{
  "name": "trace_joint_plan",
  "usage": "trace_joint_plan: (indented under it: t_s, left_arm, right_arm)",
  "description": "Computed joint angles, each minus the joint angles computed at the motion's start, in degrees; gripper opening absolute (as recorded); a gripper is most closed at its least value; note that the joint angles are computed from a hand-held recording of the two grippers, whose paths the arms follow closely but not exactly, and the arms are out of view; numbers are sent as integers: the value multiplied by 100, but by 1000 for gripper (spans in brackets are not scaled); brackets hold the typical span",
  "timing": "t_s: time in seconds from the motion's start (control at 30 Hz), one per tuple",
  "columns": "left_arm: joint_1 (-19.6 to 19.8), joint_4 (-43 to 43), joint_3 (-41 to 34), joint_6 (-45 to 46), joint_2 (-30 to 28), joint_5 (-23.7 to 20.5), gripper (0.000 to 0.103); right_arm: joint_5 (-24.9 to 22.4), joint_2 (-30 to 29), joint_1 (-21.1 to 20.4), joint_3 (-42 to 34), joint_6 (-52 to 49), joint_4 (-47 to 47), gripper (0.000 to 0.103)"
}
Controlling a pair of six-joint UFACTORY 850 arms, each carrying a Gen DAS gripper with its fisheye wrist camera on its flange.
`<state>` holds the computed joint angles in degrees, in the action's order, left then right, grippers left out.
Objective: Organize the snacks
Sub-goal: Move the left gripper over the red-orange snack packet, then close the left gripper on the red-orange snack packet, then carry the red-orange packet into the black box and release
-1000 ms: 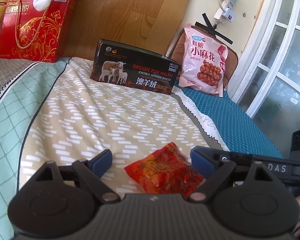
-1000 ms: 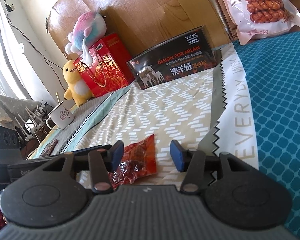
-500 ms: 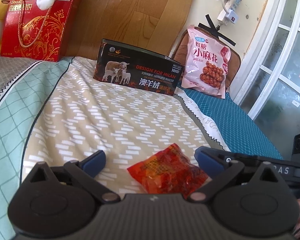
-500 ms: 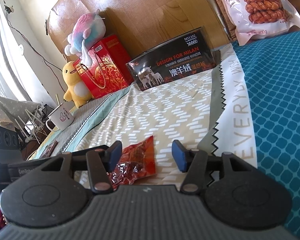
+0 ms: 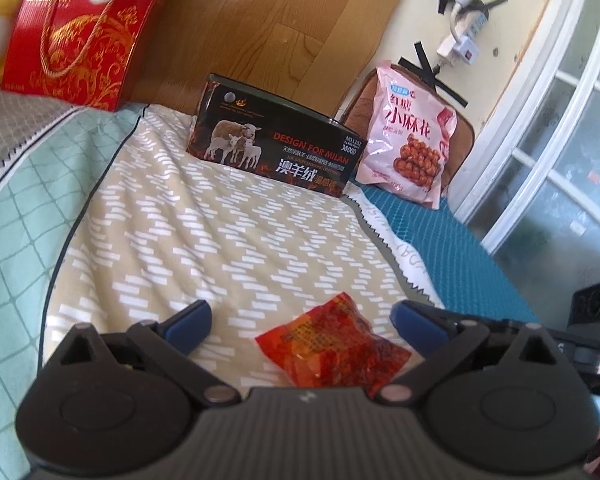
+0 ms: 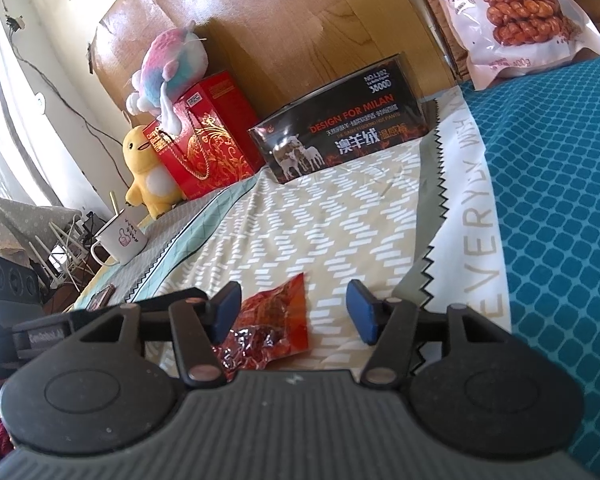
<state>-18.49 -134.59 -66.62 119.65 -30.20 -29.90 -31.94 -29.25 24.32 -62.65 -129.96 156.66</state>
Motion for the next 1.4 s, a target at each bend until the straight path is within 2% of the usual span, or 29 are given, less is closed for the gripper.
trace_joint_plan:
  t_s: [0.1, 0.17, 0.3, 0.33, 0.4, 0.47, 0.53, 0.6, 0.63, 0.67, 0.7, 0.77, 0.9, 1.0, 1.17, 1.23, 1.33, 1.37, 1.4]
  left_arm:
    - [126, 359, 33, -544, 22, -181, 93]
    - [263, 851, 66, -1213, 51, -385, 88]
    - [632, 1736, 104, -2620, -66, -1449, 84]
    - [675, 1817, 103, -2793, -99, -1634, 83]
    - [673, 1914, 67, -2935, -145, -1728, 80]
    - [596, 1923, 25, -2863, -146, -1520, 73]
    - [532, 1929, -22, -2815, -164, -1371, 65]
    - [527, 1992, -92, -2921, -235, -1418, 47]
    - [538, 2099, -154, -3069, -295, -1463, 43]
    - [550, 2092, -170, -3116, -333, -1508, 36]
    - [558, 2075, -186, -3154, -358, -1514, 31]
    - [608, 2135, -242, -3356, -420, -1614, 27]
    - [677, 2174, -427, -3628, -539, -1954, 27]
    - [615, 2204, -661, -3520, -529, -1922, 27]
    - [534, 2220, -1213, -3329, -604, -1729, 27]
    - [567, 2096, -1384, -3213, -631, -1625, 37]
    - [712, 1820, -1560, -3204, -710, -1651, 72]
    - [763, 1804, -1638, -3295, -769, -1706, 87]
    - [806, 1816, -1731, -3383, -844, -1795, 91]
  right_arm:
    - [3, 102, -43, 129, 343, -47, 61]
    - [-11, 204, -89, 251, 703, -261, 60]
    - [122, 364, -96, 385, 947, -515, 60]
    - [154, 359, -87, 363, 992, -585, 60]
    - [94, 276, -120, 258, 1441, -971, 58]
    - [-201, 74, -210, 54, 2497, -1765, 51]
    - [-330, -138, -241, -206, 3186, -2289, 37]
    - [-296, -244, -227, -385, 3475, -2568, 27]
    - [-294, -300, -212, -460, 3561, -2644, 21]
    - [-294, -341, -203, -514, 3620, -2719, 19]
    - [-264, -360, -201, -544, 3643, -2762, 14]
    - [-222, -370, -188, -562, 3563, -2643, 13]
    - [-683, -398, -353, -536, 3943, -2745, 12]
    - [-1082, -496, -489, -667, 4522, -3018, 12]
    - [-1104, -582, -564, -1109, 4564, -3043, 12]
    - [-1116, -613, -621, -1302, 4467, -2975, 12]
    - [-1281, -715, -736, -1594, 4554, -3022, 12]
    - [-1371, -761, -776, -1690, 4642, -3082, 12]
    - [-1441, -814, -807, -1790, 4723, -3139, 12]
